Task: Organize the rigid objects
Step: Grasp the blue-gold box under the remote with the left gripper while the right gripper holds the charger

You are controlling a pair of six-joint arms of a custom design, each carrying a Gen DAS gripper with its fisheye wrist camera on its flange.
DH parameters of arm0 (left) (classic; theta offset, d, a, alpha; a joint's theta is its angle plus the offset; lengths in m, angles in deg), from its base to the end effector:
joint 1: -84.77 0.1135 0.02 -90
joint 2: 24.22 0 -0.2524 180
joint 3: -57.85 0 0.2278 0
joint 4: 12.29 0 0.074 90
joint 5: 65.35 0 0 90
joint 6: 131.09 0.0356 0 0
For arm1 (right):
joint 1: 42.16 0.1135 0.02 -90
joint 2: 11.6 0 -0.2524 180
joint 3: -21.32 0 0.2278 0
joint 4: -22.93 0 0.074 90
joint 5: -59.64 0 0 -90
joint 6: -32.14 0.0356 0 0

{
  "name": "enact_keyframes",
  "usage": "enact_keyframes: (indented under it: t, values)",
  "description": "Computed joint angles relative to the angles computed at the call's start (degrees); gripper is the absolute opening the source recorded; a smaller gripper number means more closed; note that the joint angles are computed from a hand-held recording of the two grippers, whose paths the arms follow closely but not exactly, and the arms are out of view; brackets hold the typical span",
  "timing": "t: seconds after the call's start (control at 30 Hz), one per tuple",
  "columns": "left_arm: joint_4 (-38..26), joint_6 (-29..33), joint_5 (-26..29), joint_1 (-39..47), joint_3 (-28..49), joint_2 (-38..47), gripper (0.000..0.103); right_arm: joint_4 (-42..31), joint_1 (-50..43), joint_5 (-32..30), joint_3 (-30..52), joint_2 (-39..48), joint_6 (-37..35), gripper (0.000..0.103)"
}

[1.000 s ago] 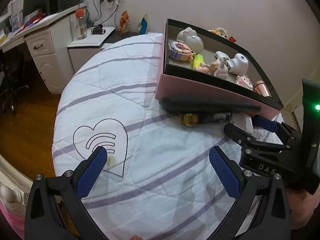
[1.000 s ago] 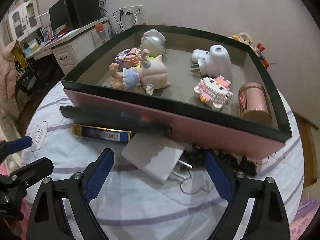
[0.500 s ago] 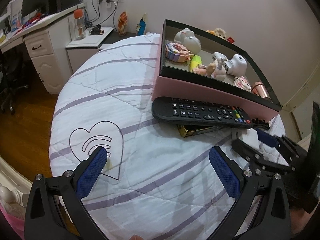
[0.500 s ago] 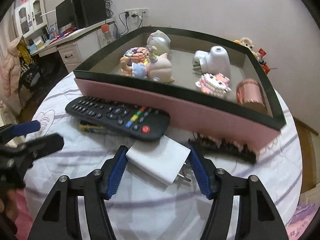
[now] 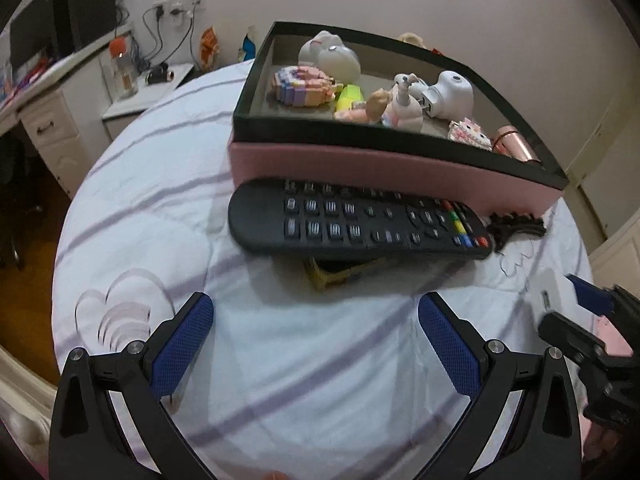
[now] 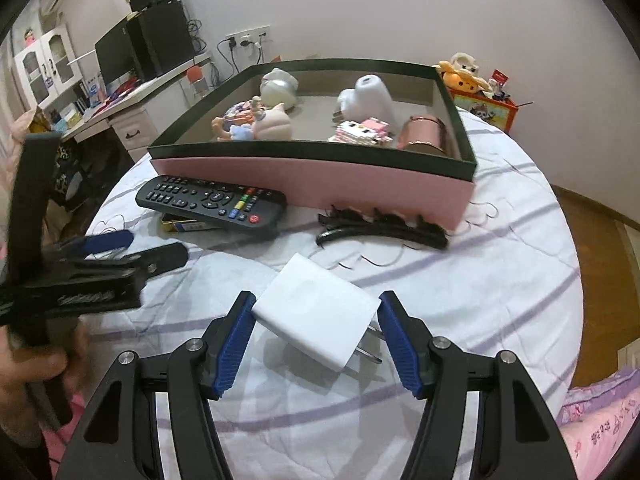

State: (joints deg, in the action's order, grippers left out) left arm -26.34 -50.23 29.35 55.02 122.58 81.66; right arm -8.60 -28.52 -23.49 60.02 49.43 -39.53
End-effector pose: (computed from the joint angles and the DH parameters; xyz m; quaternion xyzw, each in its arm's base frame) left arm 0.2790 -0.1628 0.1165 0.1826 0.9359 -0.1364 0.2687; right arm 0.1691 0.0366 0.1595 0.0574 0.9474 0.0305 0.3133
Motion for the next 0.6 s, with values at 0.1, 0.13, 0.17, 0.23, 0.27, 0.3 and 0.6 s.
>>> enact_keyframes:
  t: [0.1, 0.13, 0.17, 0.23, 0.27, 0.3, 0.6]
  values:
    - [0.52, 1.14, -0.76, -0.4, 2.26, 2.14, 0.103, -0.23, -0.48, -0.41, -0.39, -0.99, 0.03, 0.064]
    - [0.89, 1.54, -1.11, -0.6, 2.65, 2.62, 0.102, -0.32, -0.63, -0.55, -0.52, -1.31, -0.04, 0.064]
    - [1.55, 2.05, -1.08, -0.76, 2.85, 3.08, 0.102, -0.26, -0.73, -0.73, -0.55, -1.38, -0.07, 0.064]
    - [3.05, 2.58, -0.79, -1.12, 2.84, 3.73, 0.097, -0.21, -0.8, -0.87, -0.58, -1.54, -0.09, 0.064]
    - [3.48, 2.89, -0.98, -1.44, 3.08, 4.01, 0.09, -0.68, -0.8, -0.86, -0.84, -2.34, -0.06, 0.064]
    - [3.92, 3.32, -0.87, -1.62, 2.89, 3.87, 0.086, -0.66, -0.94, -1.0, -0.84, -2.4, -0.1, 0.064]
    - [6.49, 4.77, 13.2, 0.59, 0.18, 2.6, 0.04, -1.03, -1.66, -1.34, -0.98, -3.06, -0.3, 0.064]
